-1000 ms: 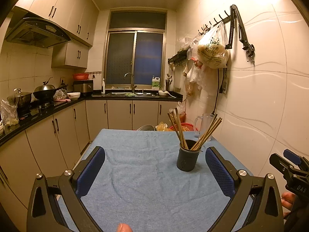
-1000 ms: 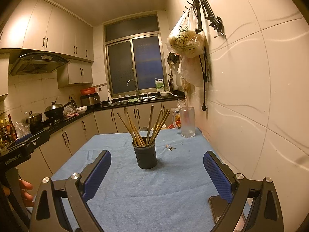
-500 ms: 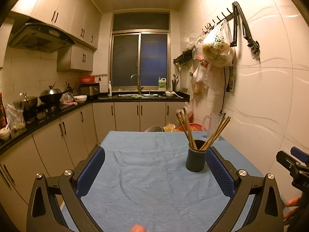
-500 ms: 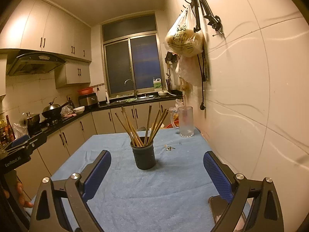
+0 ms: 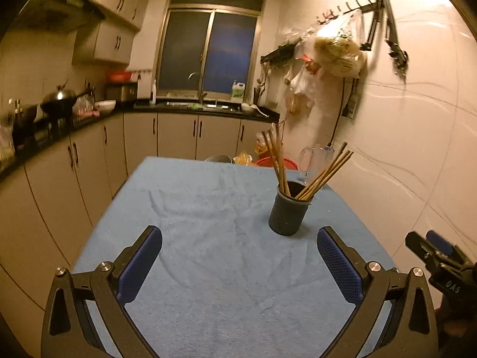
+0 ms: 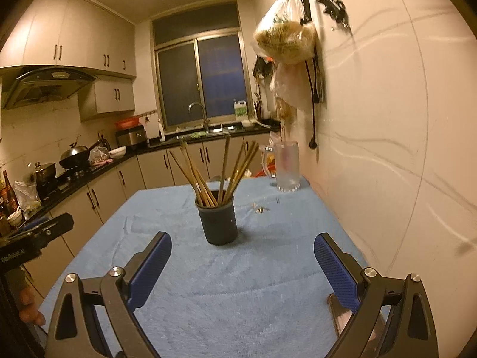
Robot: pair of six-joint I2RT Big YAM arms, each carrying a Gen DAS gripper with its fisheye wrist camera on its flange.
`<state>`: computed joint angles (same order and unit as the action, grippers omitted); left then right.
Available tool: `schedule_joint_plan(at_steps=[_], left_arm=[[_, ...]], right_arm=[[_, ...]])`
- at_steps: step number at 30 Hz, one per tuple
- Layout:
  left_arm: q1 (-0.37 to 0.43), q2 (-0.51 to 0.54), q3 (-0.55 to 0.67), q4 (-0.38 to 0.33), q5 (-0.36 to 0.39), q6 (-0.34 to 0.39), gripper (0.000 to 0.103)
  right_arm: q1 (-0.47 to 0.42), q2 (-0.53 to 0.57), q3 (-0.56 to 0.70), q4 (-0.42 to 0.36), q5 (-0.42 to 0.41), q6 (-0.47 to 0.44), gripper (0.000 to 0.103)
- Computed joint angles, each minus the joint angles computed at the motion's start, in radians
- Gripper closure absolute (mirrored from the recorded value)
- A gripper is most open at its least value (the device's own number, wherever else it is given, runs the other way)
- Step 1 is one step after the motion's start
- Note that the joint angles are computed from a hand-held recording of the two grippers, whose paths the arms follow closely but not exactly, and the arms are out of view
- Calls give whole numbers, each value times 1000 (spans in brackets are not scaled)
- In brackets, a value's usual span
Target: Organize utensils
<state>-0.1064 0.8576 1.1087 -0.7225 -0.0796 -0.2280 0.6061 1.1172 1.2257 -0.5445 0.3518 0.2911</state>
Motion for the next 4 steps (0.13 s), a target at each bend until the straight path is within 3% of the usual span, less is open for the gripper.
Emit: schedule_joint_plan(at_steps=[4], left_arm=[[29,24,0,-5,18,-25,0]], right_arm=[[-20,40,13,-29,-19,23,5]])
